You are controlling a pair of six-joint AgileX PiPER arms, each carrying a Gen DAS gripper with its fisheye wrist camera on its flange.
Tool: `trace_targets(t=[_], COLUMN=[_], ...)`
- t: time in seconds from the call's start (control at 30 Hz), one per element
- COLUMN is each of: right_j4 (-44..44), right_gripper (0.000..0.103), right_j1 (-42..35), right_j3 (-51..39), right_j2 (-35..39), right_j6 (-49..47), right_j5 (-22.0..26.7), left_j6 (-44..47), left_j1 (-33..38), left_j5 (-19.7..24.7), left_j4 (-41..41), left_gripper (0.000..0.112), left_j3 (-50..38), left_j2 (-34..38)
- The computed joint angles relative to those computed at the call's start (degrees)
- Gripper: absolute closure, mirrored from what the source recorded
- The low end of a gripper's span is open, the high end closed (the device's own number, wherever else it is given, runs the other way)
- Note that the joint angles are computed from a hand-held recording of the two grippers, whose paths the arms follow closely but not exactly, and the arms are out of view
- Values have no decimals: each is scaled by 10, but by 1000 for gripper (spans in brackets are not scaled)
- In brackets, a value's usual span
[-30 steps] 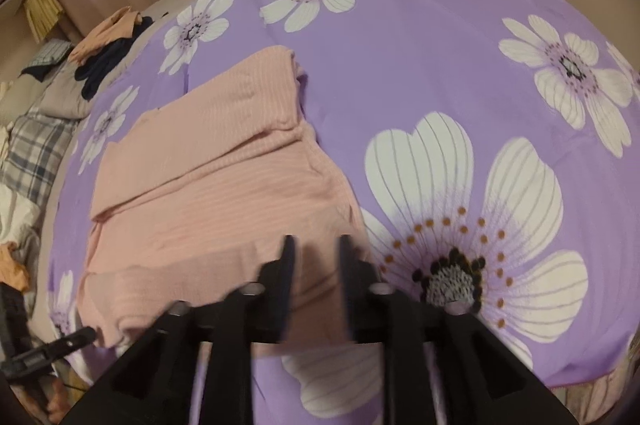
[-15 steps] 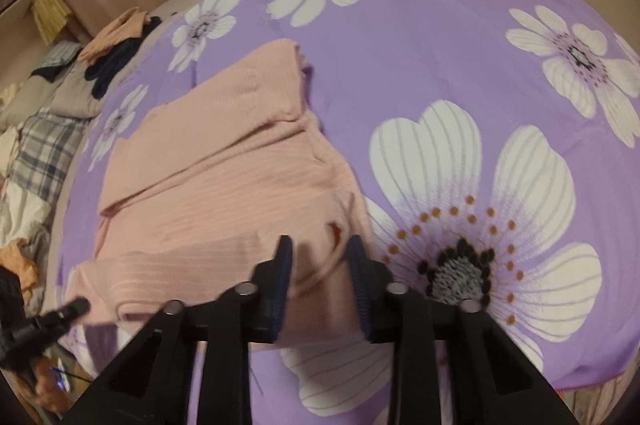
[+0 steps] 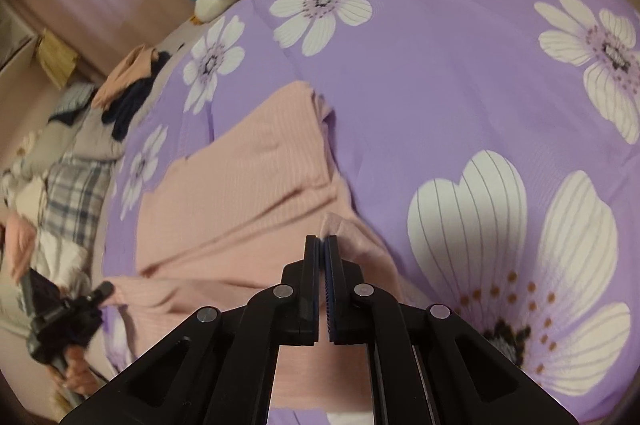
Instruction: Fold small clothes
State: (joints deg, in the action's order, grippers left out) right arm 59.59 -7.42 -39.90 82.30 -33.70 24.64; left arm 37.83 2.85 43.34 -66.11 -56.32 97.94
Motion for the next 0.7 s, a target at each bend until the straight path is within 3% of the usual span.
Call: trace_targets(t=[0.17, 0.3, 0.4, 0.5, 0.53, 0.63, 0.7], right_j4=[-72, -36, -117, -101, -98, -85, -45], right_gripper=[99, 99, 99, 98, 93, 59, 58], right_j1=[16, 7, 12, -11, -16, -27, -28], right_j3=[-40, -38, -36, -31, -28, -18, -12], right_j2=[52, 57, 42, 30, 27, 25, 30], right_j6=[95, 78, 154, 115, 106, 83, 35], right_j5=[-29, -49, -76, -57, -54, -45, -36], left_j6=[-60, -72, -60, -57, -52, -15, -11], left_j1=[-9, -5, 5, 4, 3, 11, 11], left_j5=[-10, -1, 5, -55, -75, -76, -61], left_j4=[47, 56, 53, 77, 82, 70, 79], left_gripper=[102, 97, 83, 58, 50, 49, 48], left_j3=[-63, -88, -91, -67, -58, -52, -59], left_j2=[69, 89, 80, 36, 24, 20, 35])
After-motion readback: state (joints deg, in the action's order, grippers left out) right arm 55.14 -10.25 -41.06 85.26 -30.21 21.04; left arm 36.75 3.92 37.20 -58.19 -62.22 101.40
